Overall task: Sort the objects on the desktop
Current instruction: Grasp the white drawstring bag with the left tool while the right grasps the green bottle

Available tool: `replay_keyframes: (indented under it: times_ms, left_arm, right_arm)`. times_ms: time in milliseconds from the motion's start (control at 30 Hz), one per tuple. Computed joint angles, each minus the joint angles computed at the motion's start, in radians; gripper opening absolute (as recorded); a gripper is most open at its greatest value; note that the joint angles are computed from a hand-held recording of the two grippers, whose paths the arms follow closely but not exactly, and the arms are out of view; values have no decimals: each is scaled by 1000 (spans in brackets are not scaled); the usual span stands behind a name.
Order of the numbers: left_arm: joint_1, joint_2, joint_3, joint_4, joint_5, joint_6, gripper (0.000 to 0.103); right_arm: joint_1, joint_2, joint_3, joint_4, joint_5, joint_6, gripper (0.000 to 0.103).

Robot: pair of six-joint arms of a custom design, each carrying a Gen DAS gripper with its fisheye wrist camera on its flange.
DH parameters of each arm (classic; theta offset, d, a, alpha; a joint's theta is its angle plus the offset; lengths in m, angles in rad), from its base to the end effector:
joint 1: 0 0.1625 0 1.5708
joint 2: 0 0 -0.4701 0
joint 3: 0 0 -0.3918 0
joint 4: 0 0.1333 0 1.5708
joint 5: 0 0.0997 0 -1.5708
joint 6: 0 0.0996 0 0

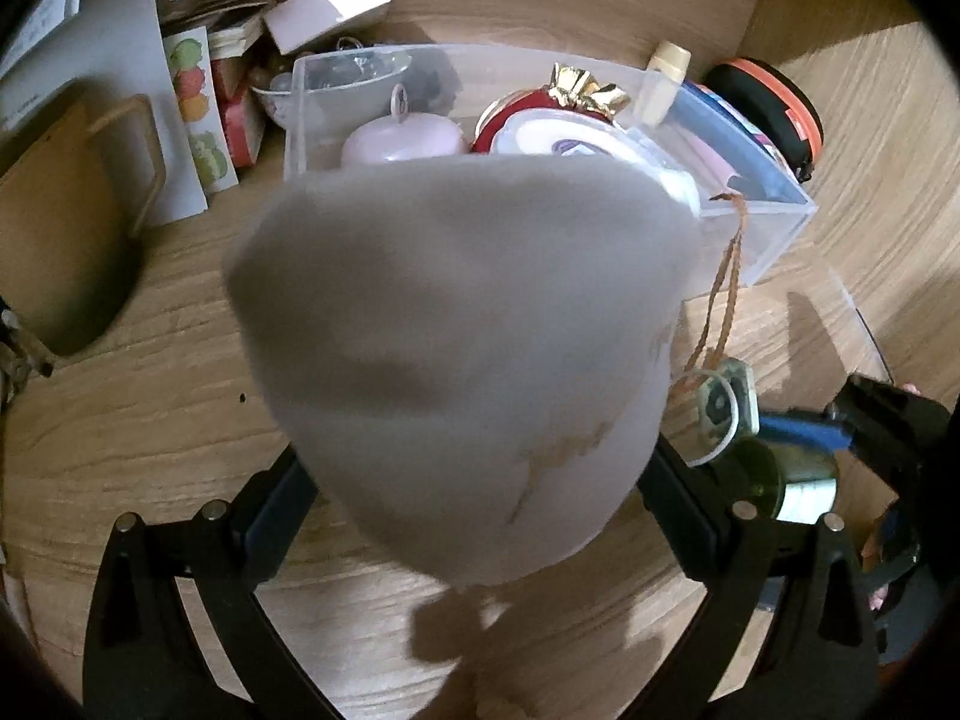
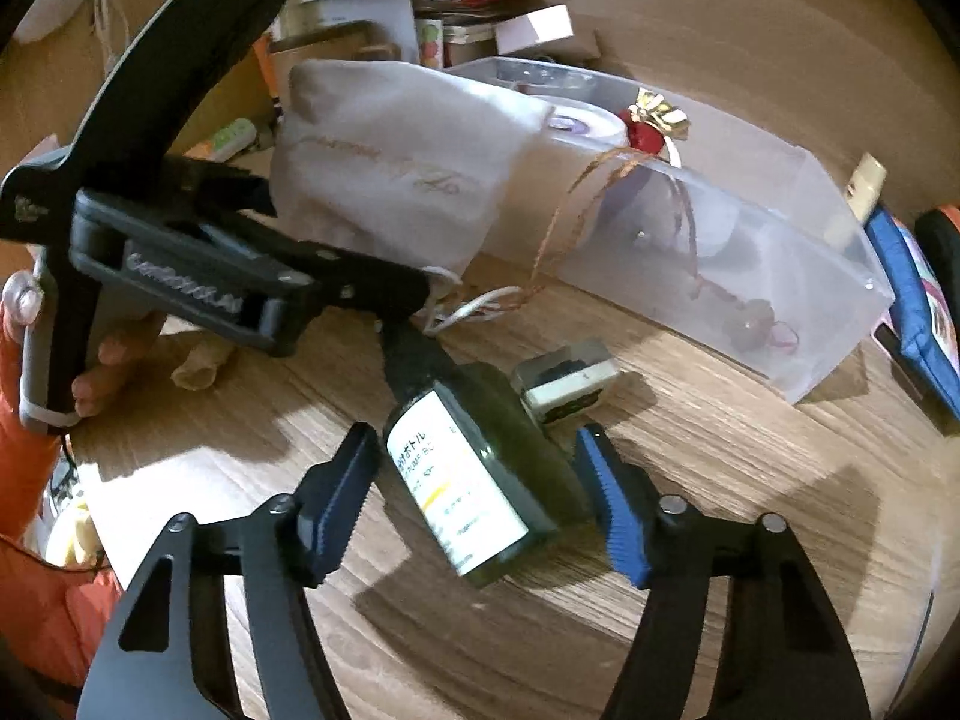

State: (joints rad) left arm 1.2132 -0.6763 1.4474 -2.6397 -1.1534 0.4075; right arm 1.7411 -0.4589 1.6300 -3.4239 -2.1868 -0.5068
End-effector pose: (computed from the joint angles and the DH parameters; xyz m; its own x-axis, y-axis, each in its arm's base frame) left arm -0.1067 -0.7817 0.1259 -0.6918 0.5464 -0.4721 0.6631 0.7395 -0.1158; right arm 0.1937 -0.6796 0.0096 -0.6934 -0.1785 0.6981 -0.5354 0.7760 -0.3334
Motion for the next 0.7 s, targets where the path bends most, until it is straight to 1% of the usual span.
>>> replay_keyframes:
  times_ms: [67,133,200,233,333,400,533,700]
  left_arm:
    - [-1,4,0,-18,0,2,101]
    - [-8,5,13,-57,16,22,98]
    - [-11,4,18,-65,10,35,88]
    - [-11,4,16,-60,6,35,86]
    - [-12,6,12,-53,-7,32,74]
    - [-12,6,9,-40,-22,30,64]
    - [-14,4,17,-50,-33,35,56]
    - [-12,-3,25,-61,-41,30,47]
  right_arm:
    - [0,-2,8,-6,12,-12,50]
    - [0,-1,11,-16,9,-17,47]
    - [-2,-3,13,-19,7,-7,43]
    - [-3,-7,15,-17,10,5,42]
    - [-6,-12,18,-15,13,28,41]
    - [-7,-17,26,-14,18,40,40]
    - [-3,-17,38,-29,14,51,39]
    - [2,-16,62,-78,10,70,38]
